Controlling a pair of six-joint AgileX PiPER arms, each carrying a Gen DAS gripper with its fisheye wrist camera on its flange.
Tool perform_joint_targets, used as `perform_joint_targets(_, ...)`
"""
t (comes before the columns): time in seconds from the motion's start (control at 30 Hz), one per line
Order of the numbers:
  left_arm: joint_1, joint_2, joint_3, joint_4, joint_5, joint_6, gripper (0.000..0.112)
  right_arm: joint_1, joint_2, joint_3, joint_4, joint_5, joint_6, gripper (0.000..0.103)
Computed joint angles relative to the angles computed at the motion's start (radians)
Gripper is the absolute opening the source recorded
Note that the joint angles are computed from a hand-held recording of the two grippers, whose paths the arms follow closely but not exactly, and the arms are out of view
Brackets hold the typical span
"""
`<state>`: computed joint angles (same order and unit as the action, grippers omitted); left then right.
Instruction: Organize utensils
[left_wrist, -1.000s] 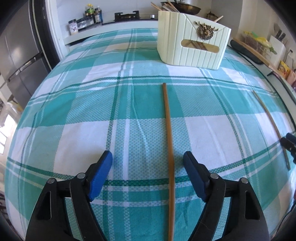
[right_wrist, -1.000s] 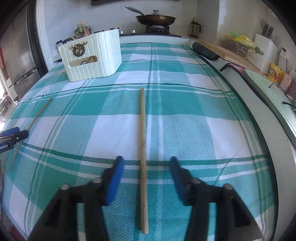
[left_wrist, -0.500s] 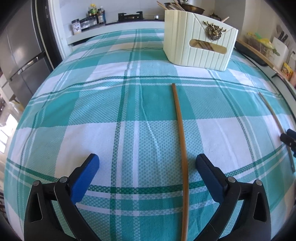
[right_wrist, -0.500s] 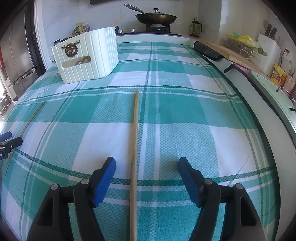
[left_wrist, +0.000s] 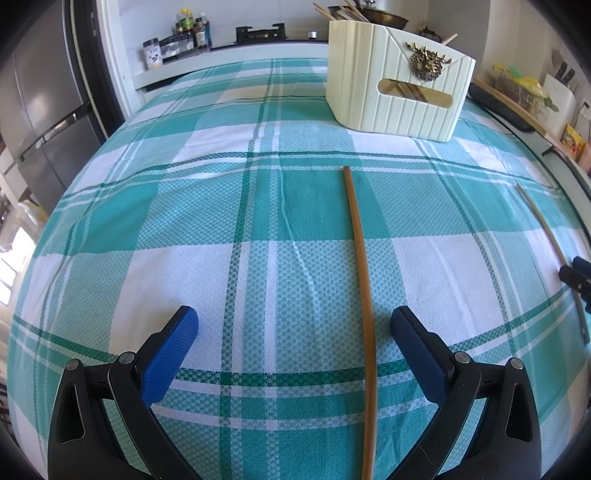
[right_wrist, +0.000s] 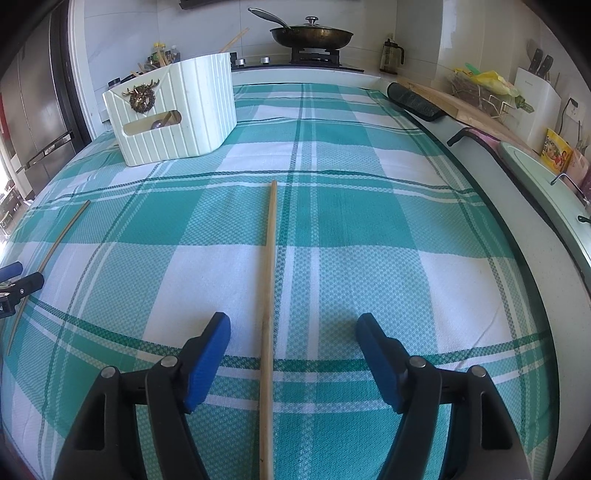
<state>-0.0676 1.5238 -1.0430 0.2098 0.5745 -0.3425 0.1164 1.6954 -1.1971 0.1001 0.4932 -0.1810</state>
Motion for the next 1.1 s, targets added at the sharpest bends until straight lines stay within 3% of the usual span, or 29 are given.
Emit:
perform_joint_targets(0.33,0.001,-0.001,0.001,-0.002,0.0,0.002,0.103,-0.001,0.0,0.0,0.004,0.0,-0.005,0.073)
perform_joint_targets(0.43,0.017,0.01,-0.032,-0.075,0.045,0.105,0.103,-0.004,-0.001,-0.002,0.019,0.007,-0.02,0.073)
perform_joint_targets(0.5,0.057,0.042,-0.104,-0.206,0.138,0.287,0.102,-0.019,0.017,-0.054,0.056,0.092,-0.104,0.073)
perform_joint_targets(0.53,0.084,0.056,-0.137,-0.274,0.174,0.364,0.102,-0.032,0.037,-0.108,0.073,0.174,-0.141,0.073)
perform_joint_targets(0.63,0.139,0.113,-0.235,-0.409,0.26,0.494,0.102,-0.059,0.088,-0.231,0.098,0.334,-0.183,0.073)
perform_joint_targets(0.73,0.126,0.202,-0.361,-0.375,0.32,0.478,0.097,-0.044,0.156,-0.339,0.074,0.412,-0.192,0.07)
perform_joint_targets(0.77,0.11,0.244,-0.417,-0.339,0.347,0.451,0.092,-0.029,0.176,-0.366,0.05,0.415,-0.181,0.07)
perform_joint_targets(0.93,0.041,0.379,-0.609,-0.21,0.423,0.363,0.09,0.012,0.3,-0.553,0.029,0.466,-0.142,0.063)
perform_joint_targets(1.0,0.029,0.401,-0.648,-0.202,0.436,0.349,0.079,0.021,0.365,-0.656,0.016,0.495,-0.101,0.058)
perform_joint_targets(1.03,0.028,0.405,-0.663,-0.221,0.442,0.357,0.062,0.023,0.392,-0.701,0.011,0.505,-0.081,0.054)
perform_joint_targets(1.1,0.011,0.402,-0.67,-0.214,0.444,0.354,0.019,0.024,0.442,-0.791,0.01,0.538,-0.047,0.02)
